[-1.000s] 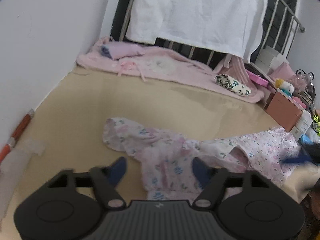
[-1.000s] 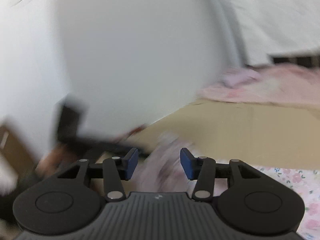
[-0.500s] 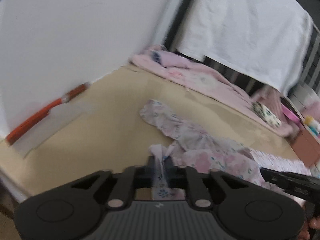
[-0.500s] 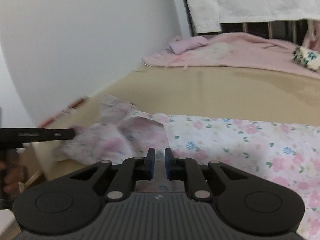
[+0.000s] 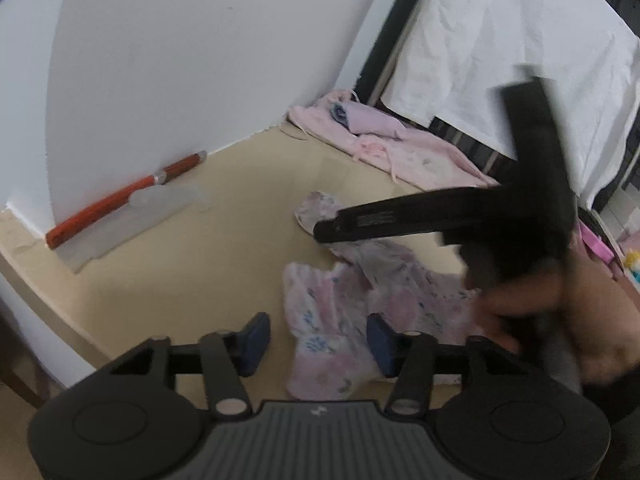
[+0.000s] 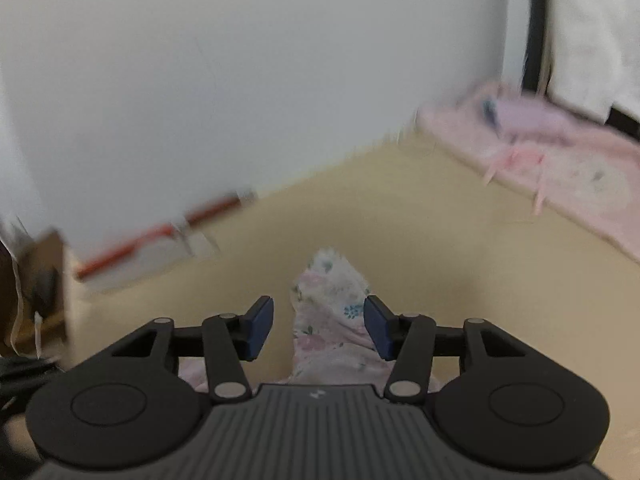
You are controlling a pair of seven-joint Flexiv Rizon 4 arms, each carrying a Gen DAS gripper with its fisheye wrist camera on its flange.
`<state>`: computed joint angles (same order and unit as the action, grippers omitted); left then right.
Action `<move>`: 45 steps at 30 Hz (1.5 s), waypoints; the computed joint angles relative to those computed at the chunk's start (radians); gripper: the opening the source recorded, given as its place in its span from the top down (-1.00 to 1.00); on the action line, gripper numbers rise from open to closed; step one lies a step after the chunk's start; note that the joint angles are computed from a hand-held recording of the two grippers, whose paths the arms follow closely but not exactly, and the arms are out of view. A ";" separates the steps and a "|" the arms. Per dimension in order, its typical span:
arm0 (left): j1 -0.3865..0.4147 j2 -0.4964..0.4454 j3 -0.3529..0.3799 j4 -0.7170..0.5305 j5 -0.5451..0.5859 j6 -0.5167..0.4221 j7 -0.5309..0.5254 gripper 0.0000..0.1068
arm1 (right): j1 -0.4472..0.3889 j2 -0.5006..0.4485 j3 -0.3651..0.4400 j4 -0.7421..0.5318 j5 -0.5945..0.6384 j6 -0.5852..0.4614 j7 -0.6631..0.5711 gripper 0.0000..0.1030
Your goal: Fold clothes
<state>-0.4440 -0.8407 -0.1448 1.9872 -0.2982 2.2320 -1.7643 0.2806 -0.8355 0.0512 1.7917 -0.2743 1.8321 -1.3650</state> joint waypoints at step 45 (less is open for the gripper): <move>0.205 -0.413 -0.596 -0.844 0.650 -0.897 0.580 0.22 | -0.175 0.049 -0.116 0.693 0.406 0.805 0.212 0.57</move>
<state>-0.2386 -1.2533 -0.7411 1.1436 0.3517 1.3353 -1.1848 0.1059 -0.7867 -0.0652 2.4843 0.1316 2.6372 -1.1527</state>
